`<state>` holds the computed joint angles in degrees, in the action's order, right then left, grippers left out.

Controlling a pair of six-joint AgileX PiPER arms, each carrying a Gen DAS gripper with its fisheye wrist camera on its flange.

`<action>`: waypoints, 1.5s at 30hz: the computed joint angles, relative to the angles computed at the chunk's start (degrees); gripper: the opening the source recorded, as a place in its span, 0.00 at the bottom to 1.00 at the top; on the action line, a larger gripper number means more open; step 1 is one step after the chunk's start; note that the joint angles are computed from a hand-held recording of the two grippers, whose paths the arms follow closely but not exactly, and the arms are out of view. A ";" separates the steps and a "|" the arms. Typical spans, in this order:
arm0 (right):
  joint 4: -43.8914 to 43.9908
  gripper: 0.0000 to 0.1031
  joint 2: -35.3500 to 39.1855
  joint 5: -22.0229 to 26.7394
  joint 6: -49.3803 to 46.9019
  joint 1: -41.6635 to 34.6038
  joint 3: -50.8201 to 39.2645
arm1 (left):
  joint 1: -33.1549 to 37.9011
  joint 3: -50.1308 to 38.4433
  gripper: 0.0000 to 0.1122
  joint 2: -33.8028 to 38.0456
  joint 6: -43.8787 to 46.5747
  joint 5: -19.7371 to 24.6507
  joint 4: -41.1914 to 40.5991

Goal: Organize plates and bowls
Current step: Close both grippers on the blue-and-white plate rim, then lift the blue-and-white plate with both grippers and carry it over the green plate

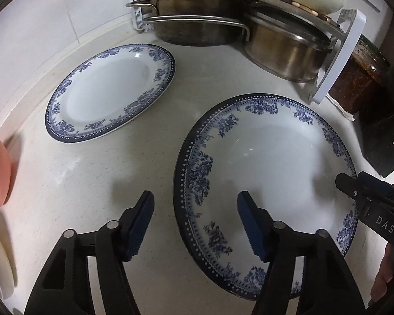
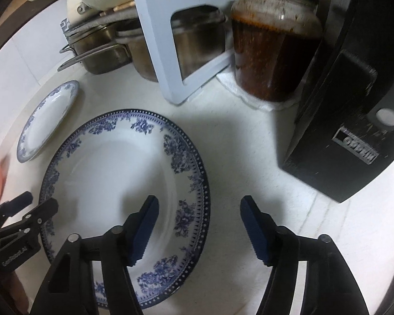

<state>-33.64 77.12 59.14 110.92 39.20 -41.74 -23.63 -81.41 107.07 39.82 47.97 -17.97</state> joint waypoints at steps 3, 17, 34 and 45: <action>0.71 0.57 0.26 -2.10 -0.81 -1.16 0.51 | -0.36 -1.28 0.52 1.04 -0.20 1.33 0.12; 2.80 0.34 2.06 -2.58 -6.98 -3.37 -2.29 | -0.57 -3.87 0.33 2.97 -1.19 3.38 0.44; 4.30 0.32 5.08 3.39 -7.52 0.69 -10.08 | 5.14 -0.92 0.33 -1.62 -0.93 5.54 0.17; 4.30 0.32 11.44 8.24 -8.67 8.87 -21.81 | 16.97 2.94 0.33 -8.26 2.79 7.69 -1.77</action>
